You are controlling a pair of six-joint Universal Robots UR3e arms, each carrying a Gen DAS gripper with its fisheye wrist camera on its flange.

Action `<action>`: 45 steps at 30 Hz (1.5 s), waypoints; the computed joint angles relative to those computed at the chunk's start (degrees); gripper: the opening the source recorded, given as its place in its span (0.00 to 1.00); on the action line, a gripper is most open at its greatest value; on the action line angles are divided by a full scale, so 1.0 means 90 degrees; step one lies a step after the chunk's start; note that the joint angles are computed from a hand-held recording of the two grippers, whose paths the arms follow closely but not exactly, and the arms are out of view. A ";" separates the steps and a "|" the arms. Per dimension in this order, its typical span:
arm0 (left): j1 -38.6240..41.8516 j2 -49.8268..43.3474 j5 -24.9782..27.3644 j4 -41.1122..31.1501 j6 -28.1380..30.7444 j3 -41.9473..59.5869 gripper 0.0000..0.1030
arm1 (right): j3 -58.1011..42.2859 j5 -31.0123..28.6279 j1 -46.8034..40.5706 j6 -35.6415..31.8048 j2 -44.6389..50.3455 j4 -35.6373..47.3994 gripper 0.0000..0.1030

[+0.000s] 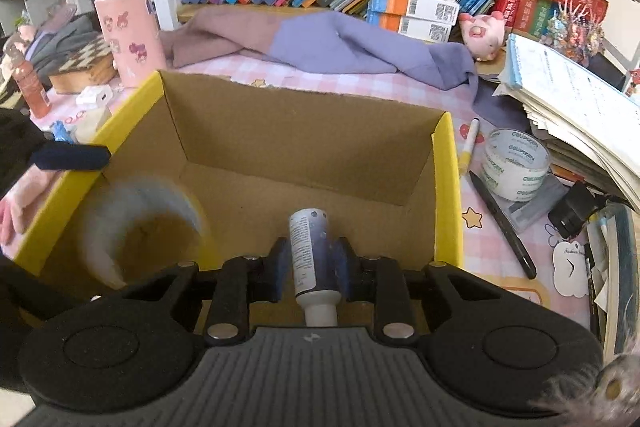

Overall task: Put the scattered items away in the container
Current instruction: 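Open the left tool to drop the tape roll into the box while the right tool releases the bottle, then lift both open tools out of the yellow box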

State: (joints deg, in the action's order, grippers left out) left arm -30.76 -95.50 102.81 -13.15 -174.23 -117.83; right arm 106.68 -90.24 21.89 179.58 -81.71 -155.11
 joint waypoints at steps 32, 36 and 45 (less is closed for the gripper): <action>-0.1045 0.3085 0.0607 0.0195 -0.1482 -0.1901 0.98 | 0.1826 -0.2846 0.2305 0.2352 -0.2053 -0.0925 0.24; -0.1009 0.3933 0.0557 -0.0176 -0.1552 -0.2329 0.98 | 0.1598 -0.3723 0.3214 0.3198 -0.1845 -0.0571 0.25; -0.1024 0.6187 0.0415 -0.1698 -0.1834 -0.3009 0.98 | 0.0671 -0.5590 0.5293 0.5829 -0.1122 0.1462 0.32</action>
State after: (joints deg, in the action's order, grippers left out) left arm -39.97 -39.81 106.54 -28.43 -190.73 -144.91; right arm 112.72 -140.55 69.52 232.04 -91.81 -141.95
